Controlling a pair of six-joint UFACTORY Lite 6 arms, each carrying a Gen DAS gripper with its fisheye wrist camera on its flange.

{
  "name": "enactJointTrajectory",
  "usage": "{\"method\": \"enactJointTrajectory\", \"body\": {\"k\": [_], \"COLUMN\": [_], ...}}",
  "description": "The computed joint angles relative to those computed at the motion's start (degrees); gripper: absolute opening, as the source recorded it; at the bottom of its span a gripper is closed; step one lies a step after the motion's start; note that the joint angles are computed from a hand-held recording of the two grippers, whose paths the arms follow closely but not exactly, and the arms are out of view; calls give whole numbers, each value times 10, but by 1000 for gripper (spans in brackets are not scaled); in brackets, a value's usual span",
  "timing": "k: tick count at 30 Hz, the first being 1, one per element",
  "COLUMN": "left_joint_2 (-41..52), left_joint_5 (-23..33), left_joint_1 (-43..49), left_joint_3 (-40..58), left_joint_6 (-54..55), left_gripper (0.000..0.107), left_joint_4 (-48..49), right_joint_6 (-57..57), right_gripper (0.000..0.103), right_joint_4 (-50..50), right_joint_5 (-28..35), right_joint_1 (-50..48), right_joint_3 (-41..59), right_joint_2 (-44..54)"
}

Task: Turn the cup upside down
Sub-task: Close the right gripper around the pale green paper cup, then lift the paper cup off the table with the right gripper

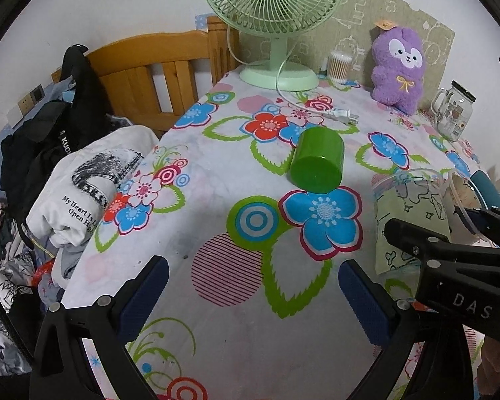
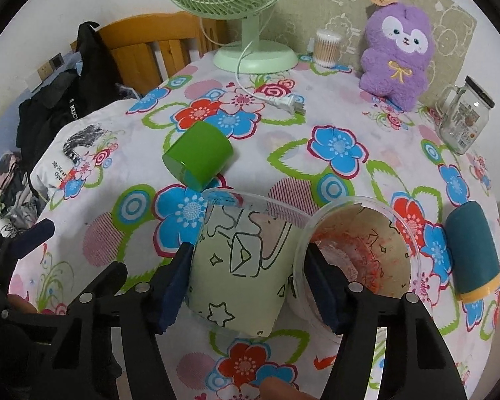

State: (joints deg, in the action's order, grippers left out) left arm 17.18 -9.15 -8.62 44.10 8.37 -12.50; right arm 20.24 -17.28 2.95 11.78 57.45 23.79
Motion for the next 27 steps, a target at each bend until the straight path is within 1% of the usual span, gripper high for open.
{"method": "enactJointTrajectory", "body": {"k": [1,2,4,5,9,10,13,19,23,25,27], "left_joint_2": [-8,-15,-30,-37,-70,-77,-103,-146,-164,-170,-170], "left_joint_5": [0,1,2,2,5,5,7,6,-4,-7,-12], "left_joint_1": [-1,-2,-5,-6,-17,-20,-35,-84,-128,-155,-183], "left_joint_3": [-6,-10,-20,-25,-47,-51,-66,-95,-112,-121,-125], "left_joint_6": [4,12,18,17,45,59,116,226,294,284,291], "left_gripper": [103,103,103,103,103,103,103,103,103,103,103], "left_joint_4": [-4,-14,-20,-20,-52,-67,-127,-256,-343,-343,-361], "right_joint_6": [0,23,100,113,110,89,-32,-175,-370,-475,-548], "right_gripper": [69,69,69,69,69,69,69,69,69,69,69], "right_joint_4": [0,-23,-101,-115,-112,-92,27,161,343,437,495], "right_joint_5": [-1,-1,-1,-1,-1,-1,-1,7,19,28,40], "right_joint_1": [0,1,4,4,4,3,-3,-21,-56,-81,-109], "right_joint_3": [-7,-13,-28,-35,-67,-78,-109,-180,-237,-267,-295], "right_joint_2": [-9,-19,-40,-51,-95,-110,-152,-248,-315,-347,-379]}}
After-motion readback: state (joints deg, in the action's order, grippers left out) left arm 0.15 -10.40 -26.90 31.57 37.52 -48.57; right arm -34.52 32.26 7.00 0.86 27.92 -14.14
